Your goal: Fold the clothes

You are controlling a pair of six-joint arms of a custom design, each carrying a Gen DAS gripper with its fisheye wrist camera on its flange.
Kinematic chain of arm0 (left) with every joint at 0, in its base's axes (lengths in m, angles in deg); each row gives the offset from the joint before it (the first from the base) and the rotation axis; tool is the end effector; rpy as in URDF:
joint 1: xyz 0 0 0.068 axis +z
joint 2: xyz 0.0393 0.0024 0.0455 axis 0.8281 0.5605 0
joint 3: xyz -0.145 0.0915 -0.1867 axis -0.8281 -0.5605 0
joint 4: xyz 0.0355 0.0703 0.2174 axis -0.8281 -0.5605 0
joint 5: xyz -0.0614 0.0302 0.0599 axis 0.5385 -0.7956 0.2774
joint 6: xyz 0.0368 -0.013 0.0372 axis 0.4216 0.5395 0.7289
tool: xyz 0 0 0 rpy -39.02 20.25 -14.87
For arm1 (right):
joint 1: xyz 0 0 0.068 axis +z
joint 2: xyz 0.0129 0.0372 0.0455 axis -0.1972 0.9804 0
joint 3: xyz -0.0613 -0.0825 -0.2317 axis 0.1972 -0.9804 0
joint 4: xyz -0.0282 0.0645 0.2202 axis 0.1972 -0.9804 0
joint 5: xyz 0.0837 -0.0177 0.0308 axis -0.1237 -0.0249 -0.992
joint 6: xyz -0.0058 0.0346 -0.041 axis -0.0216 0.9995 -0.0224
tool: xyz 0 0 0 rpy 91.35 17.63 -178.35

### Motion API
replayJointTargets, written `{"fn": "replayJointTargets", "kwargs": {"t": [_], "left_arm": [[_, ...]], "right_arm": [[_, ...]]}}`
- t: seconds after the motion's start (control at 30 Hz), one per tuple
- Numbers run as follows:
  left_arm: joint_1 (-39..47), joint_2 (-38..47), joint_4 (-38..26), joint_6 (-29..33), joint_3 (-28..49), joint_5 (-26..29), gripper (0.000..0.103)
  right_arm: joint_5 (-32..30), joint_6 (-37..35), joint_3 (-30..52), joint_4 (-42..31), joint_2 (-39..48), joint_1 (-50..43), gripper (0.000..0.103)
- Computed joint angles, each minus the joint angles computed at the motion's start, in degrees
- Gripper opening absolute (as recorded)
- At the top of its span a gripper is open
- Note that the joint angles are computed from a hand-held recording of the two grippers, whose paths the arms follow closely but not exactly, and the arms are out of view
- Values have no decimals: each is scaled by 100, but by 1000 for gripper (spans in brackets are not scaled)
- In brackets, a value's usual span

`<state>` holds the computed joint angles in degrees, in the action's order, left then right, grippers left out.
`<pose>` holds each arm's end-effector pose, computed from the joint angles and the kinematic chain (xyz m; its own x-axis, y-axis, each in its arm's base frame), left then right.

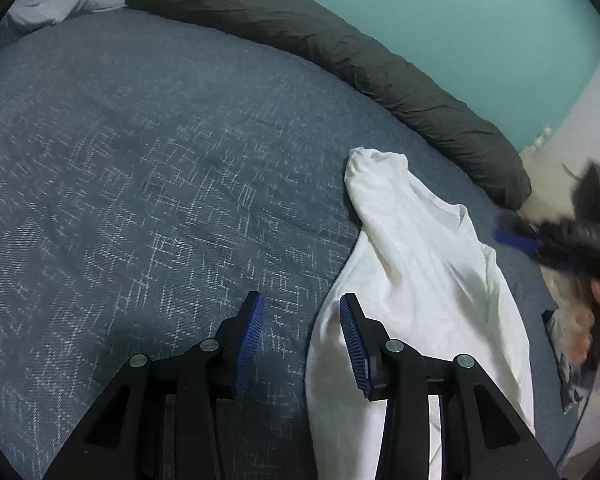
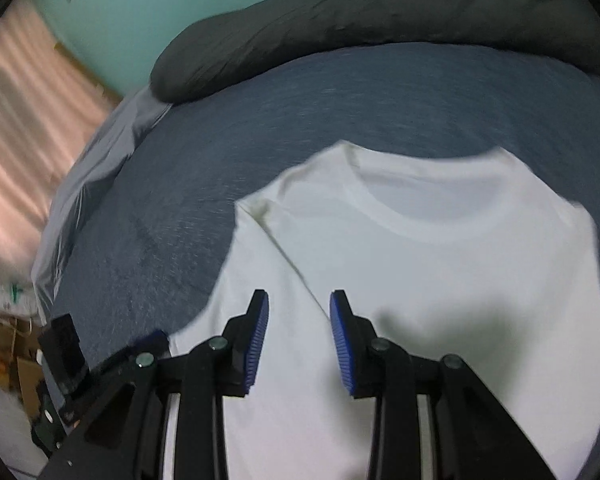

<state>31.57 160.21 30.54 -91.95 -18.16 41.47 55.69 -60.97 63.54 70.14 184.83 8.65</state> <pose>0.2102 -0.0957 0.0531 -0.7376 -0.3370 -0.5850 -0.0368 0.8853 -0.4636 0.3401 0.1395 0.1455 -0.8362 -0.2326 -0.4967 -0.4527 0.8040 0.3856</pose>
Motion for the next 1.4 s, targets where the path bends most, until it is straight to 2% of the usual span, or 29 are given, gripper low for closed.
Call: {"fn": "replayJointTargets", "kwargs": {"t": [0.13, 0.3, 0.4, 0.57, 0.7, 0.73, 0.77, 0.87, 1.1, 1.27, 1.4], "left_arm": [[27, 123, 94, 33, 64, 96, 42], [55, 255, 349, 91, -37, 180, 40], [155, 321, 479, 60, -74, 309, 34], [127, 301, 491, 134, -71, 417, 17], [31, 334, 400, 174, 40, 380, 8], [19, 356, 349, 171, 114, 374, 6], [15, 357, 361, 174, 111, 372, 5], [49, 394, 468, 180, 54, 400, 4], [196, 258, 644, 91, -206, 503, 3], [300, 545, 912, -46, -211, 632, 3], [369, 647, 945, -61, -164, 696, 3]], "right_arm": [[465, 42, 1340, -411, 928, 573, 32], [696, 172, 2781, -903, 1910, 950, 32], [816, 207, 3519, -1180, 2357, 1102, 32], [1333, 46, 5117, -2048, 3314, 1422, 32], [1660, -120, 5697, -2306, 3691, 1554, 32], [1667, -129, 5723, -2305, 3725, 1551, 24], [1676, -127, 5630, -2212, 3690, 1538, 11], [1551, -94, 5136, -1785, 3447, 1447, 4], [1327, 256, 3884, -620, 2731, 1148, 2], [1253, 326, 3868, -532, 2750, 1074, 2], [1046, 446, 4229, -736, 3033, 1075, 2]]}}
